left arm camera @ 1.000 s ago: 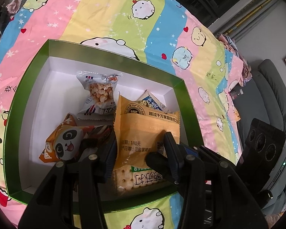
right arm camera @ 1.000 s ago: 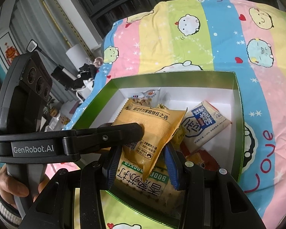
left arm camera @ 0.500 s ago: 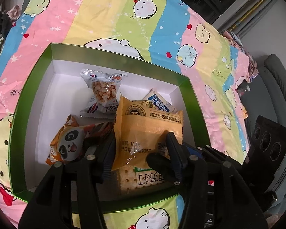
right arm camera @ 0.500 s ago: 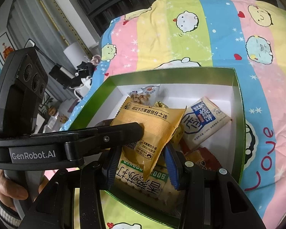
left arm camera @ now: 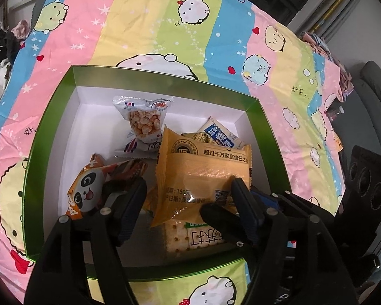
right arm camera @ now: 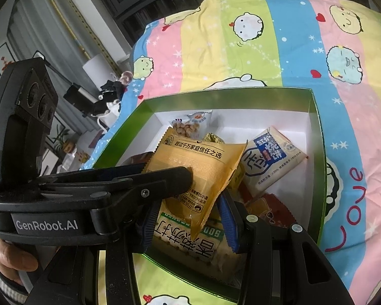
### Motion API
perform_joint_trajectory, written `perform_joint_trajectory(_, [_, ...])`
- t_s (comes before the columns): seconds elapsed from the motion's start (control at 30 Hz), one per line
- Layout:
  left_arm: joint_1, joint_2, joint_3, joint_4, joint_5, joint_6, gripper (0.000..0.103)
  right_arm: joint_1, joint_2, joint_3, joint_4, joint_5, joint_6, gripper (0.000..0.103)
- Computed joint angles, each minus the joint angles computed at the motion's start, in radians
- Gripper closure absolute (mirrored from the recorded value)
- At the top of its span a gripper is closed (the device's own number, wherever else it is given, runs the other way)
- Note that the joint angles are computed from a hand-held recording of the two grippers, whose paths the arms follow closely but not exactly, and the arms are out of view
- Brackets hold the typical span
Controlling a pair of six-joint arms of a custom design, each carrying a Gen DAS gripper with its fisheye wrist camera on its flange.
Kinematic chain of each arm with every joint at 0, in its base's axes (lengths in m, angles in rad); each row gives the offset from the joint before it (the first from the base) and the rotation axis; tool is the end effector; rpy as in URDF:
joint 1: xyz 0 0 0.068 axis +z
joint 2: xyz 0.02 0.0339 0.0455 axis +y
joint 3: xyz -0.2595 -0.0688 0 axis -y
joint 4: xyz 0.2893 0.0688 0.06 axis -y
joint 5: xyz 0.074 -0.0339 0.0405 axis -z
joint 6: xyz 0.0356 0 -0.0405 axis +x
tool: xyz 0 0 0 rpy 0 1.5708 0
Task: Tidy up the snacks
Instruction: 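Press the orange-yellow bag onto the crackers inside the box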
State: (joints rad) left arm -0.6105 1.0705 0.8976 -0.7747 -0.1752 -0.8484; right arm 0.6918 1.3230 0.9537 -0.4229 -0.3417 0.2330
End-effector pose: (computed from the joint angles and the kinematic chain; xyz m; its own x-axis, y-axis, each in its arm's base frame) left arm 0.2121 -0.1408 0.2620 -0.8009 -0.3413 -0.4921 -0.1810 0.9213 -0.3443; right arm 0.2414 0.2154 0.2400 -0.7140 -0.3090 -0.6282 -0.6345 0.6648 0.3943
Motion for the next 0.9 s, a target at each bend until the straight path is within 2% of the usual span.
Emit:
perform_joint_trajectory(0.13, [-0.019,0.011,0.019,-0.030,-0.040,-0.001,0.030,0.004,0.002,0.004,-0.007,0.014,0.000,0.056])
perform_joint_trajectory(0.3, [-0.039,0.021,0.033,-0.056,-0.084,0.001,0.030,0.018,-0.009,0.005,-0.022,0.060,0.001,0.049])
perform_joint_trajectory(0.43, [-0.065,0.038,0.056,-0.092,-0.144,0.003,0.019,0.023,-0.017,0.009,-0.032,0.080,-0.002,0.045])
perform_joint_trajectory(0.73, [-0.075,0.029,0.064,-0.135,-0.184,-0.011,0.018,0.043,-0.027,0.021,-0.056,0.114,-0.001,0.035])
perform_joint_trajectory(0.8, [-0.079,0.022,0.064,-0.143,-0.192,-0.019,0.018,0.050,-0.031,0.025,-0.064,0.137,0.000,0.024])
perform_joint_trajectory(0.9, [-0.083,0.013,0.066,-0.154,-0.201,-0.024,0.017,0.048,-0.039,0.026,-0.071,0.141,0.005,0.023])
